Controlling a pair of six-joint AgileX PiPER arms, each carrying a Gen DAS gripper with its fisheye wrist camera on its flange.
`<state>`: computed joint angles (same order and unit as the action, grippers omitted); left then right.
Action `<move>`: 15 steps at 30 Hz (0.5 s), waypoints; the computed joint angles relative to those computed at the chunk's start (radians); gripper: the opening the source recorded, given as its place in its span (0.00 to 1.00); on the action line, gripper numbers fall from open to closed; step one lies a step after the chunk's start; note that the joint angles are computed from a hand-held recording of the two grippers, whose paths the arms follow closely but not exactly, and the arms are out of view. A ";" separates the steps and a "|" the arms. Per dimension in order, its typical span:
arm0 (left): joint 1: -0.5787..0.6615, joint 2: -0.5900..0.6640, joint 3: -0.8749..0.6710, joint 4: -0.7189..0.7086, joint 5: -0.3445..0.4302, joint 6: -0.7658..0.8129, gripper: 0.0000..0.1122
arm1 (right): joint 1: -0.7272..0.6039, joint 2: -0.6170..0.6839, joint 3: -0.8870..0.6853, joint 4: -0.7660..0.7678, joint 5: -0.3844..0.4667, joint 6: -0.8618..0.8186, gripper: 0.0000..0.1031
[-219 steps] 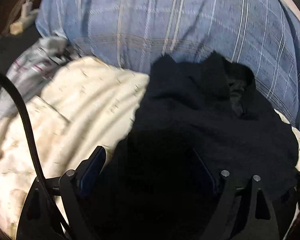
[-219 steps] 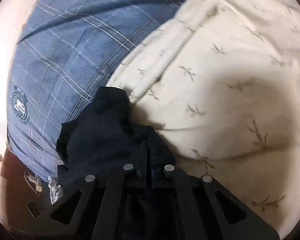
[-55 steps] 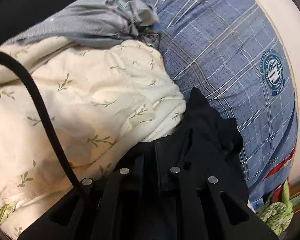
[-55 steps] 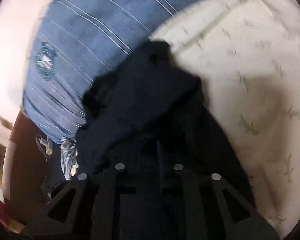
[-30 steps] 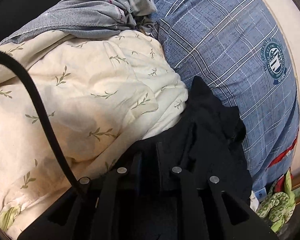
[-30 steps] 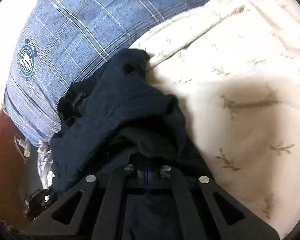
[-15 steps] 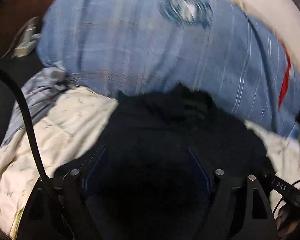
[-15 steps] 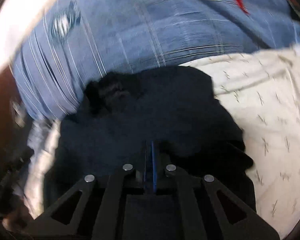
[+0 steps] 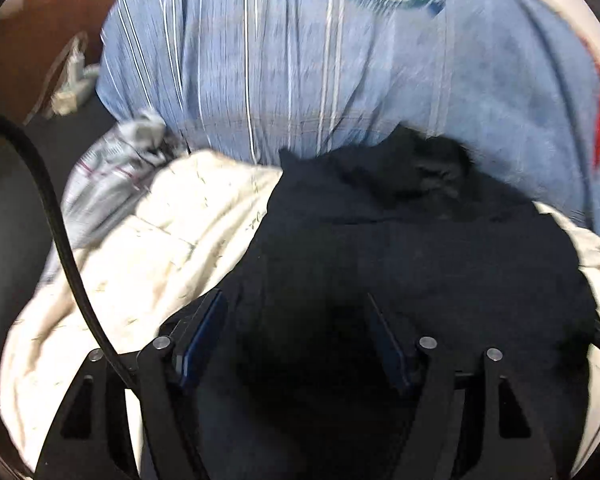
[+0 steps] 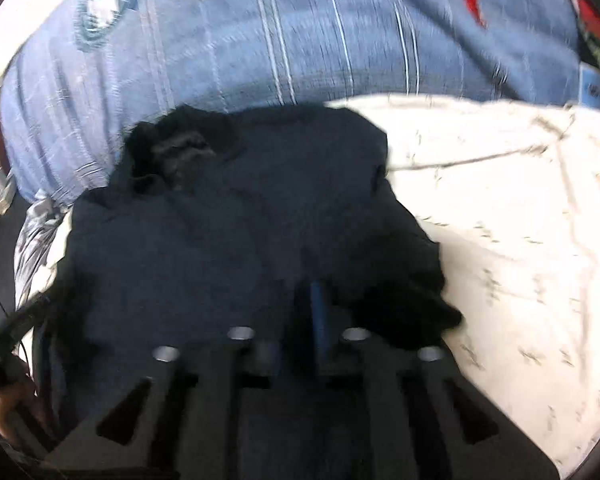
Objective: Fold large clothes
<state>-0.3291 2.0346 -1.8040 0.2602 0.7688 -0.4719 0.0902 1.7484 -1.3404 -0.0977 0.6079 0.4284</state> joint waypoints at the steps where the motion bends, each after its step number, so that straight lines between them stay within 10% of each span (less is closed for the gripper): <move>1: -0.006 -0.029 0.023 0.001 0.003 0.000 0.67 | 0.019 -0.048 0.043 -0.040 -0.008 0.043 0.51; 15: -0.162 -0.904 0.949 0.348 -0.043 -0.331 0.70 | 0.463 -0.691 0.575 -0.535 0.177 0.662 0.65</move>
